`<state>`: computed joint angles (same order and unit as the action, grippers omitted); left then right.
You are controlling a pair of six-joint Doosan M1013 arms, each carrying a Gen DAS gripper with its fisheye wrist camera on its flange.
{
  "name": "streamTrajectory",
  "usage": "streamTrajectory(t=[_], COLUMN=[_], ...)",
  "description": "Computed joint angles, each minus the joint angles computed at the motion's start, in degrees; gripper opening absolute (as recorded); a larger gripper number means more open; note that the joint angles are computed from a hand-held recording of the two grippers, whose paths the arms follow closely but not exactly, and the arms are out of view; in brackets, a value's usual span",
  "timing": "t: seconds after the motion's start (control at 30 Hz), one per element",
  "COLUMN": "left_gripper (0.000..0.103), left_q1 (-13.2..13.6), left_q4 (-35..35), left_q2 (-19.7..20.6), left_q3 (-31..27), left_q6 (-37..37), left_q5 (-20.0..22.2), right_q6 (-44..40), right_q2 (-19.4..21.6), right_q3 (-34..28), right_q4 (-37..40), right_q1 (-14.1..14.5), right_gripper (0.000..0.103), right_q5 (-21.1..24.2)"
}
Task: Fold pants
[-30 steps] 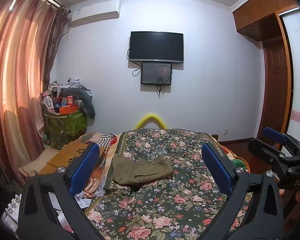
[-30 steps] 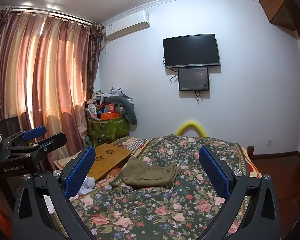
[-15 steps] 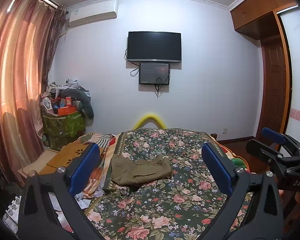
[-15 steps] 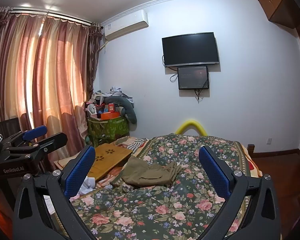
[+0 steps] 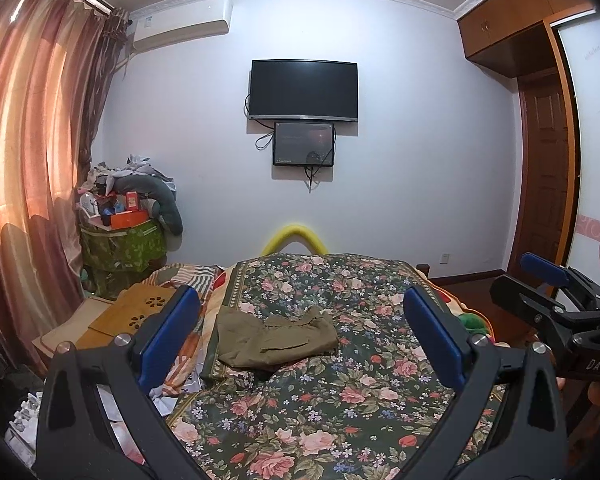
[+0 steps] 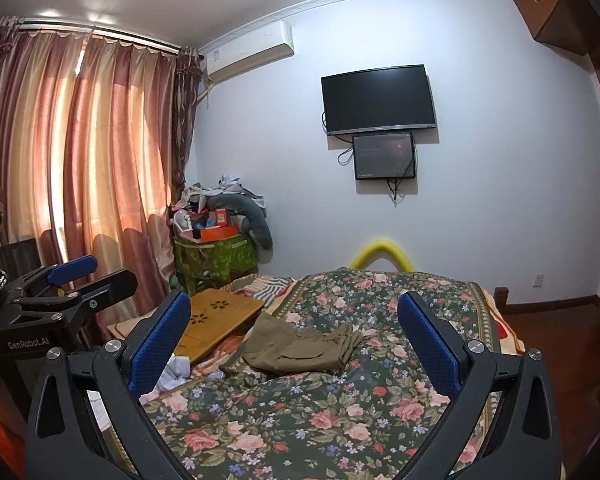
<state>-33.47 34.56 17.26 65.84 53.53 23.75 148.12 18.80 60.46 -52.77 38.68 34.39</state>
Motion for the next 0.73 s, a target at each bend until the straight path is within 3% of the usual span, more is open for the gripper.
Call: streamTrajectory(t=[0.73], left_gripper=[0.103], left_q1=[0.7], left_q4=[-6.5], left_q2=[0.6], left_q3=[-0.8], left_q6=[6.1], left_q5=[0.1], right_q6=[0.8], right_q2=[0.5], right_q3=[-0.6], right_q4=[-0.1], right_q1=[0.0], right_gripper=[0.103], right_q5=[1.0])
